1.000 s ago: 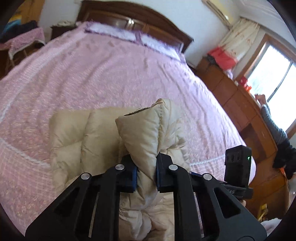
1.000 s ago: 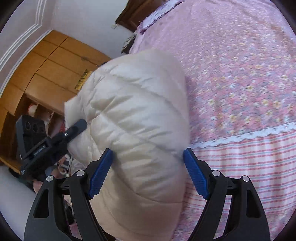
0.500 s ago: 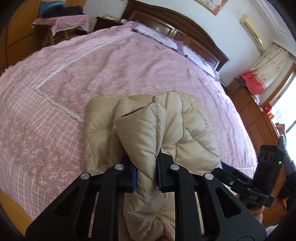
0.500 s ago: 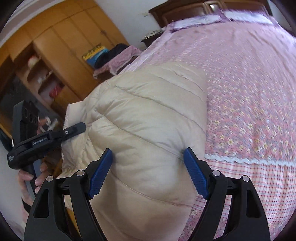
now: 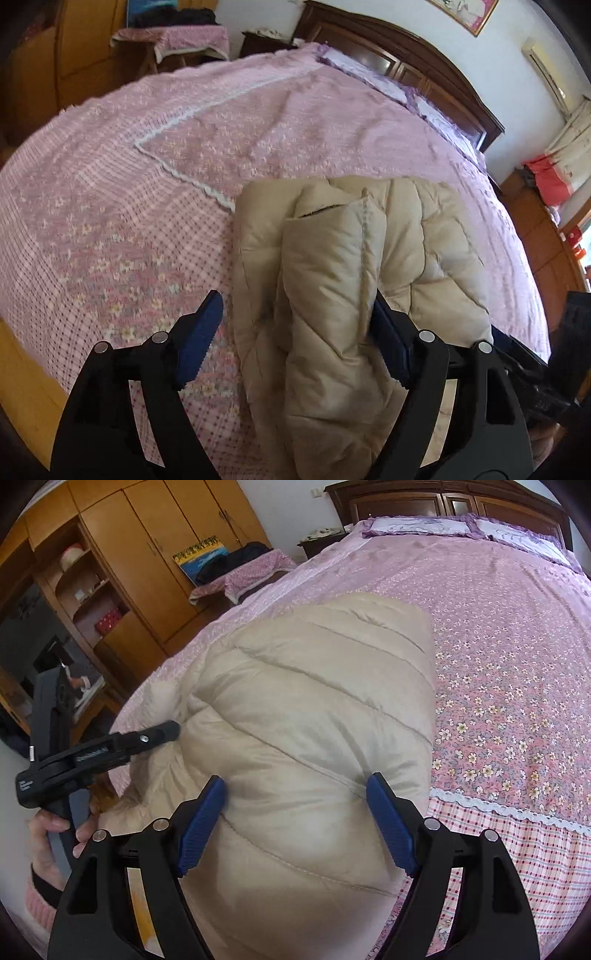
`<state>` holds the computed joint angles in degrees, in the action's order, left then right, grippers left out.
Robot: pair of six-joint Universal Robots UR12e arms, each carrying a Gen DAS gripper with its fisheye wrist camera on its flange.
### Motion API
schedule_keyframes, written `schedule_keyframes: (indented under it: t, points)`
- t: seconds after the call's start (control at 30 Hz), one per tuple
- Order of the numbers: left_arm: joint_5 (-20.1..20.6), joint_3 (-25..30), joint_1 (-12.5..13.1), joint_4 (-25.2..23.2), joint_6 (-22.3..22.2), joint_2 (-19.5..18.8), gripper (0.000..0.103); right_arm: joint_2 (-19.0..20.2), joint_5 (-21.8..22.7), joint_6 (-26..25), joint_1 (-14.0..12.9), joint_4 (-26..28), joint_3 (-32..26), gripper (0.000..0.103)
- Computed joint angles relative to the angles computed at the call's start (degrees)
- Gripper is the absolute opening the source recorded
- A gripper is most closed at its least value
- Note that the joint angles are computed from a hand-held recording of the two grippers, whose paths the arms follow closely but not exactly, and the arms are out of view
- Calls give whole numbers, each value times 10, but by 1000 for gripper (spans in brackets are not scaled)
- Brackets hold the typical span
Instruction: Fold large clothes
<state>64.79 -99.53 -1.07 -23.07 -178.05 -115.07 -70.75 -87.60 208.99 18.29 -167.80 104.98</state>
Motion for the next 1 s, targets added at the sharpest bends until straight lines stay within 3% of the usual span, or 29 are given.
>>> schedule_keyframes:
  t: [0.2, 0.43, 0.53, 0.73, 0.87, 1.0]
  points:
    - [12, 8, -3, -24, 19, -1, 78, -7, 23, 5, -7, -21, 13, 77]
    - [-28, 23, 7, -64, 20, -14, 78, -38, 73, 53, -45, -45, 55, 85]
    - [-49, 33, 11, -88, 22, -21, 78, -44, 120, 80, -68, -45, 74, 87]
    - [-91, 49, 21, -144, 32, -34, 78, -33, 207, 85, -90, -48, 82, 89]
    - [-104, 53, 24, -154, 38, -41, 78, -19, 261, 100, -101, -65, 80, 92]
    - [-165, 58, 36, -184, 21, -54, 78, -6, 304, 110, -109, -71, 72, 93]
